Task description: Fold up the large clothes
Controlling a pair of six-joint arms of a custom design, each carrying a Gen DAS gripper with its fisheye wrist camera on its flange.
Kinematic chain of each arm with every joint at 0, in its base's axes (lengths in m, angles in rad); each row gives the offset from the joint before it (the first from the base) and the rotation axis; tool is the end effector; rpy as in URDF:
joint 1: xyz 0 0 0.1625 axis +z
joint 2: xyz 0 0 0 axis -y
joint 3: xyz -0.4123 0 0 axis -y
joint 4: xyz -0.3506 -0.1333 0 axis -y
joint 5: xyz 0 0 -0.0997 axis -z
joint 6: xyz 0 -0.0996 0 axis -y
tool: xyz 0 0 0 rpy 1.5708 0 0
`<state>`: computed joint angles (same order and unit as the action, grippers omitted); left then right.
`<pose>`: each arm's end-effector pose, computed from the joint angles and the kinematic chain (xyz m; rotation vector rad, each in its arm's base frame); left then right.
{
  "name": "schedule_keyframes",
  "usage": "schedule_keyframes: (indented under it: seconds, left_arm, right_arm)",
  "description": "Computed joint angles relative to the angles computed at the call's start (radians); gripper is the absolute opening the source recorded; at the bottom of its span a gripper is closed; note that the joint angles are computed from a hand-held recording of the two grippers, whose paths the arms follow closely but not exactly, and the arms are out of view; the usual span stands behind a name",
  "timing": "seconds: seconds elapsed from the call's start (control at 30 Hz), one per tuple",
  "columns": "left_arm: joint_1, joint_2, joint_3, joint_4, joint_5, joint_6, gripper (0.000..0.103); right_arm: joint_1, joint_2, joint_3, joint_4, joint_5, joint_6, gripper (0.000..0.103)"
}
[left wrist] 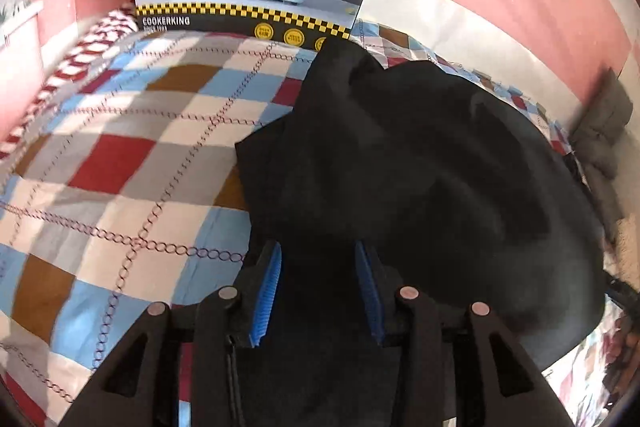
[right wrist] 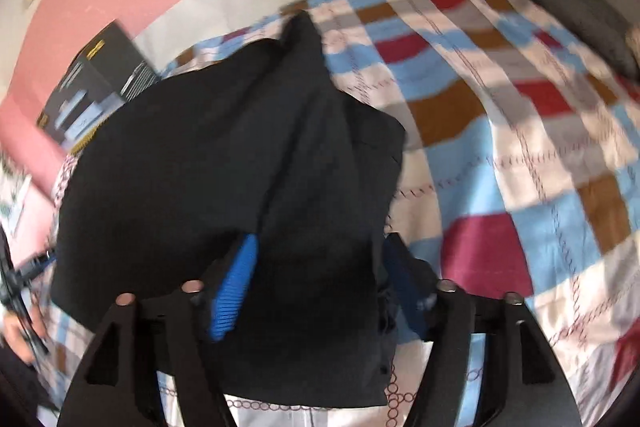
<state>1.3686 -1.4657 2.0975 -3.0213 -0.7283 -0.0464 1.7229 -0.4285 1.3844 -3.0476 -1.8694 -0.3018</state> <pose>0.1145 -0.4754 0.3930 -0.2543 2.2192 -1.0658 0.2105 -0.6872 0.0145 0.5070 -2.6810 0.6939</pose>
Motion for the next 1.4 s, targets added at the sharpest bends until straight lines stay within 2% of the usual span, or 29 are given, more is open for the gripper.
schedule_keyframes:
  seconds: [0.07,0.17,0.27,0.33,0.43,0.53,0.63,0.83,0.87,1.0,1.1,1.23,1.27,1.3,1.33,1.37,1.4]
  left_arm:
    - [-0.019,-0.015,0.007,0.033,0.026,-0.03,0.041]
    - [-0.029,-0.069,0.045,0.064,0.009,-0.078,0.041]
    - [-0.04,-0.145,0.107,0.097,0.006,-0.147,0.041]
    - [-0.036,-0.189,0.147,0.108,-0.011,-0.196,0.046]
    - [-0.009,-0.237,0.199,0.114,-0.057,-0.269,0.054]
    - [0.042,-0.251,0.227,0.088,-0.159,-0.32,0.06]
    - [0.081,-0.235,0.224,0.052,-0.234,-0.347,0.065]
    - [0.131,-0.169,0.174,-0.007,-0.32,-0.355,0.075]
    - [0.137,-0.153,0.164,-0.018,-0.329,-0.358,0.079]
    - [0.176,-0.082,0.108,-0.051,-0.385,-0.356,0.09]
    - [0.191,-0.035,0.079,-0.091,-0.407,-0.337,0.094]
    - [0.183,0.002,0.057,-0.12,-0.369,-0.31,0.095]
    - [0.176,0.006,0.051,-0.113,-0.353,-0.307,0.092]
    - [0.169,0.005,0.047,-0.1,-0.34,-0.302,0.084]
    - [0.159,0.001,0.044,-0.081,-0.325,-0.296,0.08]
    - [0.146,-0.008,0.042,-0.06,-0.308,-0.29,0.069]
    - [0.132,-0.017,0.041,-0.038,-0.287,-0.284,0.057]
  right_arm:
    - [-0.002,-0.009,0.004,0.006,-0.003,0.034,0.067]
    - [0.002,-0.033,0.046,-0.017,-0.009,0.034,0.068]
    - [-0.012,-0.076,0.123,-0.04,0.025,0.061,0.068]
    - [-0.027,-0.101,0.169,-0.051,0.055,0.082,0.068]
    - [-0.065,-0.127,0.223,-0.051,0.122,0.14,0.073]
    - [-0.103,-0.143,0.265,-0.052,0.204,0.204,0.076]
    - [-0.133,-0.146,0.282,-0.051,0.28,0.256,0.076]
    - [-0.171,-0.118,0.239,-0.018,0.409,0.325,0.078]
    - [-0.177,-0.109,0.226,-0.012,0.432,0.34,0.082]
    - [-0.186,-0.066,0.166,0.008,0.486,0.394,0.087]
    - [-0.182,-0.039,0.118,0.027,0.498,0.421,0.089]
    - [-0.163,-0.015,0.075,0.046,0.472,0.431,0.088]
    - [-0.16,-0.015,0.072,0.048,0.461,0.429,0.08]
    - [-0.155,-0.018,0.073,0.048,0.449,0.425,0.076]
    - [-0.151,-0.021,0.078,0.044,0.439,0.421,0.066]
    - [-0.143,-0.028,0.081,0.046,0.427,0.417,0.058]
    - [-0.134,-0.037,0.084,0.053,0.413,0.414,0.055]
